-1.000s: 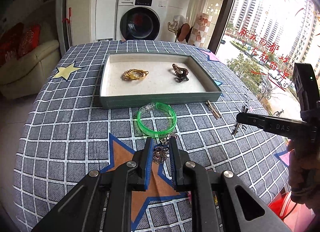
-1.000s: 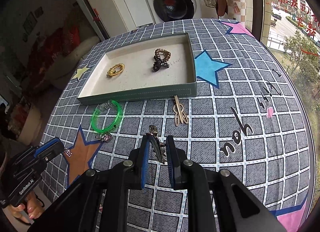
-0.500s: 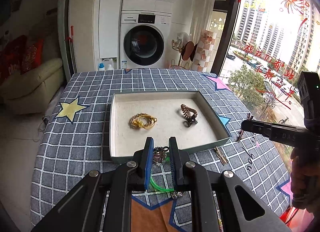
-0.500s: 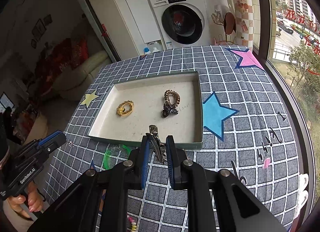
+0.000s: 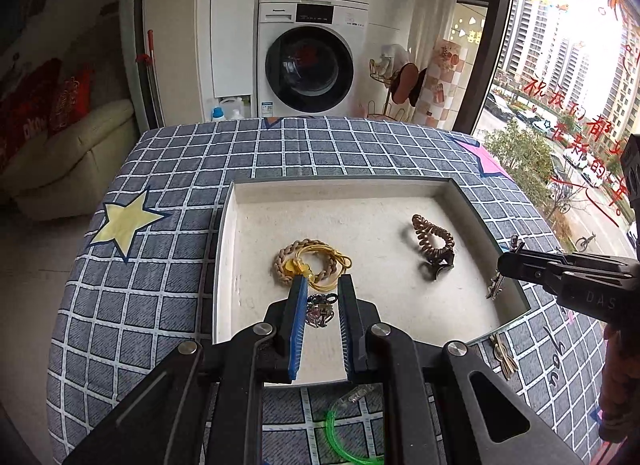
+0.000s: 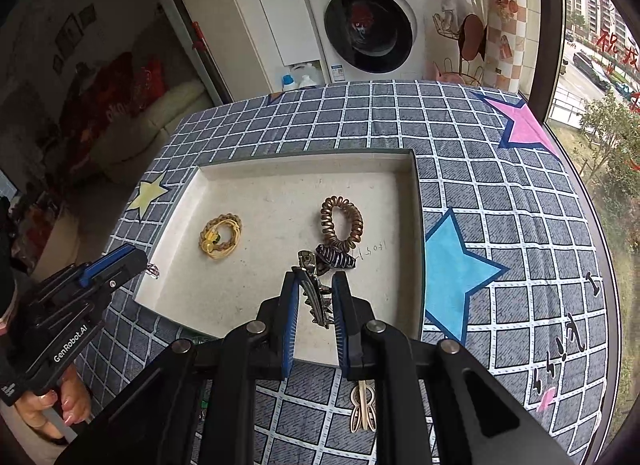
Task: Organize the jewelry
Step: 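Carry the pendant and hair clip with both tools over the white tray, then open both tools to drop the pendant and hair clip into the tray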
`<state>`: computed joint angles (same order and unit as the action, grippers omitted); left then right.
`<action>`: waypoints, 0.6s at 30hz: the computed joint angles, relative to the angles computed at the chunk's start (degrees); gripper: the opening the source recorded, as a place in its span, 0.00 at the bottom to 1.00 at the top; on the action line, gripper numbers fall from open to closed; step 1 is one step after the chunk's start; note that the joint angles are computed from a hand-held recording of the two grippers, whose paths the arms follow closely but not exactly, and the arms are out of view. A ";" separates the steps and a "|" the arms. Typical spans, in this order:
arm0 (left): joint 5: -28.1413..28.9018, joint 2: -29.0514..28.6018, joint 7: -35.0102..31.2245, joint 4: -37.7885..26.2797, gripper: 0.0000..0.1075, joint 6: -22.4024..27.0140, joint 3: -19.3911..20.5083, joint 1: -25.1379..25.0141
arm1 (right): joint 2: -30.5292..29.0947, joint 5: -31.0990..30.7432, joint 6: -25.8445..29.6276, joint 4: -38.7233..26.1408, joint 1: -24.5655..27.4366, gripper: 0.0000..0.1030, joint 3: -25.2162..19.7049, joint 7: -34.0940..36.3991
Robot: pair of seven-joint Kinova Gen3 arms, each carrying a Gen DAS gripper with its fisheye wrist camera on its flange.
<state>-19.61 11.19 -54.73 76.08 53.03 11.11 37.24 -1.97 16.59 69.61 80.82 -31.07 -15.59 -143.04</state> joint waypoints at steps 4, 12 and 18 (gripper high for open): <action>1.07 2.57 -0.85 -0.88 0.26 -0.02 -0.49 -0.66 | 1.75 -2.20 -1.15 1.27 0.68 0.18 1.23 1.84; 1.17 6.63 -1.67 -2.92 0.26 1.02 -2.28 0.74 | 4.96 -5.83 -2.25 2.56 1.44 0.14 3.40 5.42; -0.20 9.12 -0.81 -5.11 0.26 2.47 -3.65 2.36 | 5.89 -4.92 -3.64 3.08 1.54 0.14 4.48 5.01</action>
<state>-19.81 20.31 -55.54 70.97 55.50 7.46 39.60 3.92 11.67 65.98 83.89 -29.53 -11.11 -138.03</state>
